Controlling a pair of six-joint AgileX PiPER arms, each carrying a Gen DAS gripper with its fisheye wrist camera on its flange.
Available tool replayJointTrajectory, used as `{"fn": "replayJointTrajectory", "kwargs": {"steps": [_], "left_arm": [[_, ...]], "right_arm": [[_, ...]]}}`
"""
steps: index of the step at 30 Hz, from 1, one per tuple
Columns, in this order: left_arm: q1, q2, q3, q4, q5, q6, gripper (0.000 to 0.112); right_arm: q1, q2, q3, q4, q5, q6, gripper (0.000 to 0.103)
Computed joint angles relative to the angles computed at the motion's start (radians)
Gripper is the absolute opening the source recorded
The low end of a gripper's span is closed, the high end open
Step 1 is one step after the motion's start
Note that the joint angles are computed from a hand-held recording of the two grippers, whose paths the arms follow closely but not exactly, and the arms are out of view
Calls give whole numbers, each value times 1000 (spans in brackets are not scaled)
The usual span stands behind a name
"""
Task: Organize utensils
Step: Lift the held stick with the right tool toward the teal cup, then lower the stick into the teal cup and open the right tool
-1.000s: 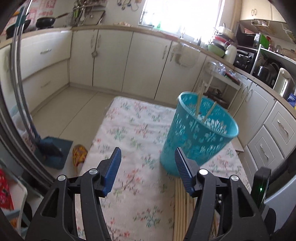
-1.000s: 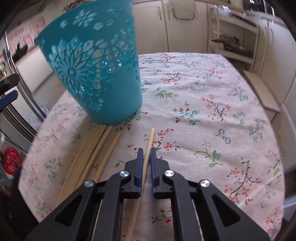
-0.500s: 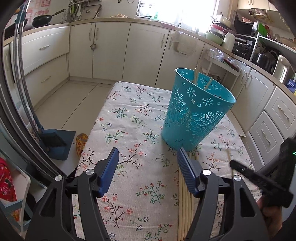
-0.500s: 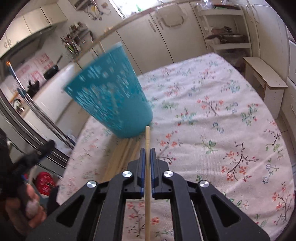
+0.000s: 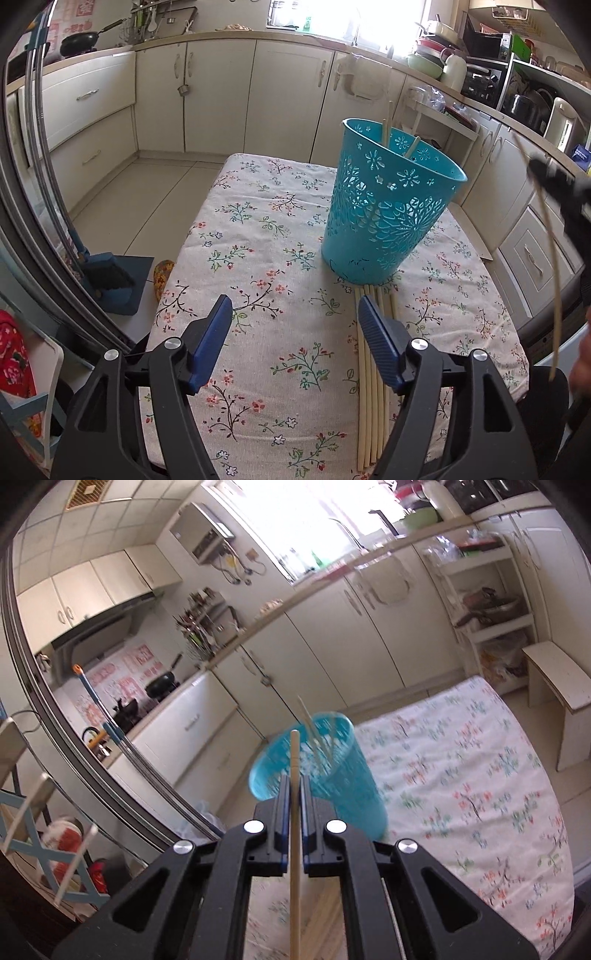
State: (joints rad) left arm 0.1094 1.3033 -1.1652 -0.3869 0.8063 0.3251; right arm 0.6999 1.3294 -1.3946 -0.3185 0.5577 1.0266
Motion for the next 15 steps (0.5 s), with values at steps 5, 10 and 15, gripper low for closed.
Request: {"fn": "replayJointTrajectory", "kwargs": {"steps": [5,10,15], "left_arm": [[-9,0,7,13,-6,-6,69],[-10,11,13,14,-10,-6,71],[1,28,28,6,-13,1,71]], "right_arm": [[-13,118,-238,-44,14,-27,6],[-6,272,-487,-217,43,40,6],[2,419,-648,-391,96,142,6]]}}
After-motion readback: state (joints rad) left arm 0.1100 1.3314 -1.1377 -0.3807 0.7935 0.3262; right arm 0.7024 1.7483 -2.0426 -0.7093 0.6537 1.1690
